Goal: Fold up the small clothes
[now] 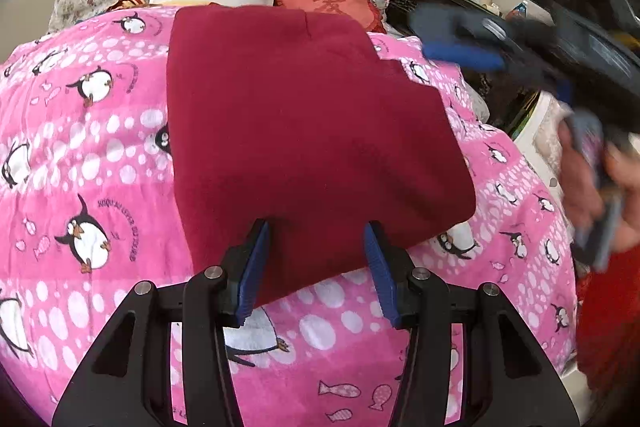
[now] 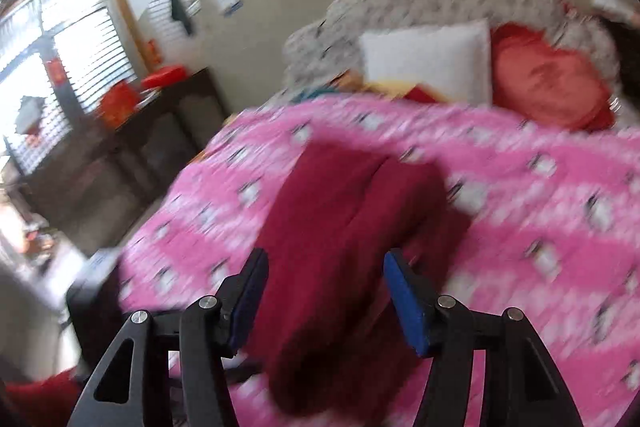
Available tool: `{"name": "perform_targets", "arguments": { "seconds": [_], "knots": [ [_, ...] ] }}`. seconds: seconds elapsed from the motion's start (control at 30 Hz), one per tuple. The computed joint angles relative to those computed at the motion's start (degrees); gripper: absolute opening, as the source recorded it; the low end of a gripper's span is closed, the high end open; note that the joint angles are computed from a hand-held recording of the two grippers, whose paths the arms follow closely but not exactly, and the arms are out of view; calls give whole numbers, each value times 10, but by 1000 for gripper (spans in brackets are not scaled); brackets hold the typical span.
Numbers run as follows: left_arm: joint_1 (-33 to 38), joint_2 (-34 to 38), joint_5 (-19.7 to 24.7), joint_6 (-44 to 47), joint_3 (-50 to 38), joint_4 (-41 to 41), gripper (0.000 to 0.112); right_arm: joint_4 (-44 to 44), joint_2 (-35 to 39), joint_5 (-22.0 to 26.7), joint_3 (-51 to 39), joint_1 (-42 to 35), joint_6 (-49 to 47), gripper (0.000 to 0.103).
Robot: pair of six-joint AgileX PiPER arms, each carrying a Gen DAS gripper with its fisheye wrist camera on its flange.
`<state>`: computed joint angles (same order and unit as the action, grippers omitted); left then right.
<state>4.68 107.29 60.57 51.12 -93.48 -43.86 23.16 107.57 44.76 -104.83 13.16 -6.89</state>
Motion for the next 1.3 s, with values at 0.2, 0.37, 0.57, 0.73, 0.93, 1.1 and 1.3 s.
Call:
{"name": "perform_targets", "arguments": {
  "seconds": [0.2,0.37,0.57,0.73,0.93,1.1,1.3],
  "knots": [
    [-4,-16,-10,-13,17,15,47,-103,-6,-50,61,34,26,15],
    [12,-46,-13,20,48,-4,55,-93,-41,-130,168,14,15,15],
    [3,-19,-20,-7,38,14,56,-86,-57,-137,194,13,24,15],
    [24,-46,-35,4,33,-2,57,-104,-105,-182,199,35,60,33],
    [6,3,-68,-77,-37,42,57,-216,26,-106,1,66,129,38],
    [-17,37,-97,-110,-66,74,62,-298,110,-63,-80,50,163,36],
    [-32,45,-127,-106,-55,77,71,-296,81,-141,4,40,152,34]
  ]
}}
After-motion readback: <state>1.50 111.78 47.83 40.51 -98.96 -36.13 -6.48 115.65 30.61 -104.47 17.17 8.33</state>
